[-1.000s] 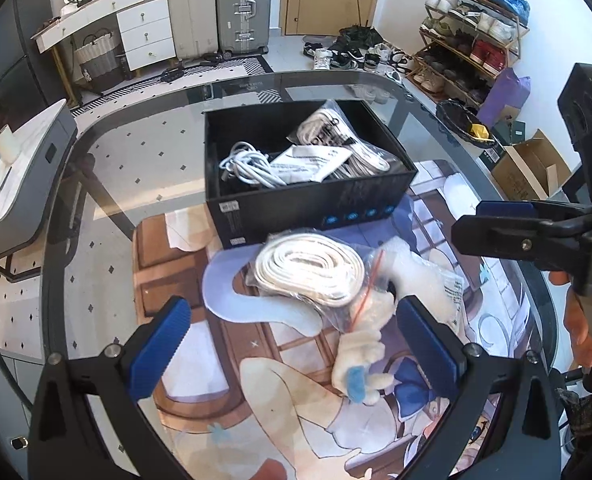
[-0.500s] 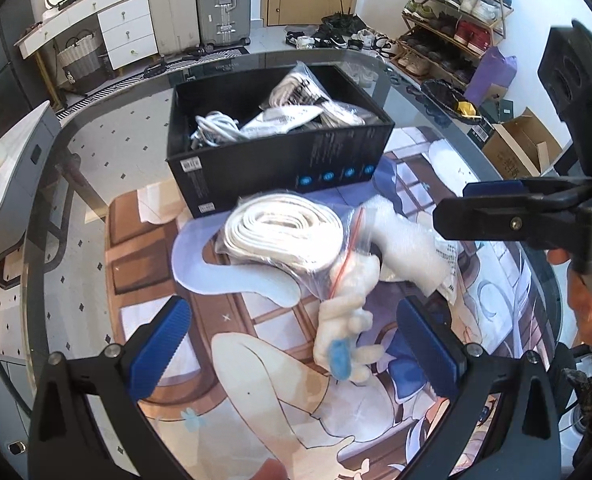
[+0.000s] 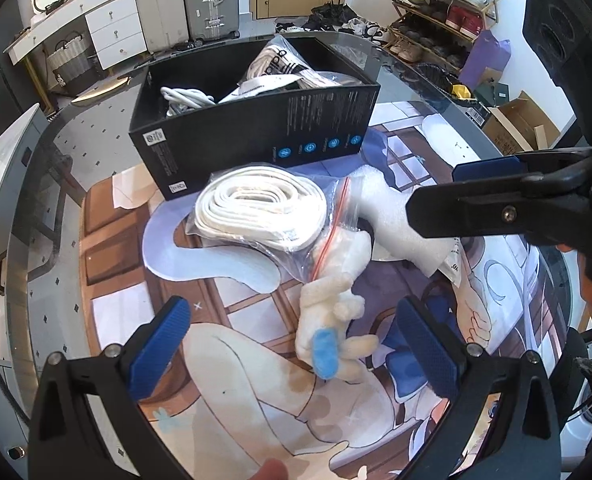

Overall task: Organize soft objects
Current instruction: 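Move left tool to the white plush toy while right tool approaches the foam piece, then close left gripper on plush toy while right gripper closes on white foam piece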

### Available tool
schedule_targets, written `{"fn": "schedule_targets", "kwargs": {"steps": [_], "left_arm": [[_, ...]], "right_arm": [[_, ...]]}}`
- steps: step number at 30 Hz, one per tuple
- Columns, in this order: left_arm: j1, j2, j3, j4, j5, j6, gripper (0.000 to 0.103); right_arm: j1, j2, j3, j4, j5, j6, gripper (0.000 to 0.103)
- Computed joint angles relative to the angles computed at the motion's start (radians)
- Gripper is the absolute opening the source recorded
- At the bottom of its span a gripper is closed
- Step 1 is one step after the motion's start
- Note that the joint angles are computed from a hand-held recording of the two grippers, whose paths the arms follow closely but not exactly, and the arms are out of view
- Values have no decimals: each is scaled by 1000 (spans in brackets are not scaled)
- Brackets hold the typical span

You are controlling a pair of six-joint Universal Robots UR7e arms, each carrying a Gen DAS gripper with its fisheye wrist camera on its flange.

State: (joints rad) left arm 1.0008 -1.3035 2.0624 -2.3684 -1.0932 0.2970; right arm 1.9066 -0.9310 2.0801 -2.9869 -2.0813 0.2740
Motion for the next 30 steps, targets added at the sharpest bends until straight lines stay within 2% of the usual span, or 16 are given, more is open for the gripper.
{"fn": "schedule_targets", "kwargs": {"steps": [10, 16, 18, 21, 27, 30], "left_arm": [[-5, 25, 23, -43, 23, 11, 103], [3, 51, 8, -24, 33, -17, 101], [3, 59, 7, -27, 41, -24, 101], [11, 67, -2, -14, 34, -35, 92], [14, 78, -5, -19, 41, -43, 91], [14, 83, -8, -25, 44, -50, 89]], "right_arm": [[-7, 26, -23, 41, -18, 10, 91], [-10, 49, -46, 77, -36, 15, 84], [-10, 56, -55, 96, -40, 16, 80], [-6, 70, -71, 116, -59, 18, 72], [-7, 86, -82, 133, -74, 22, 65], [-10, 91, -83, 135, -85, 25, 58]]}}
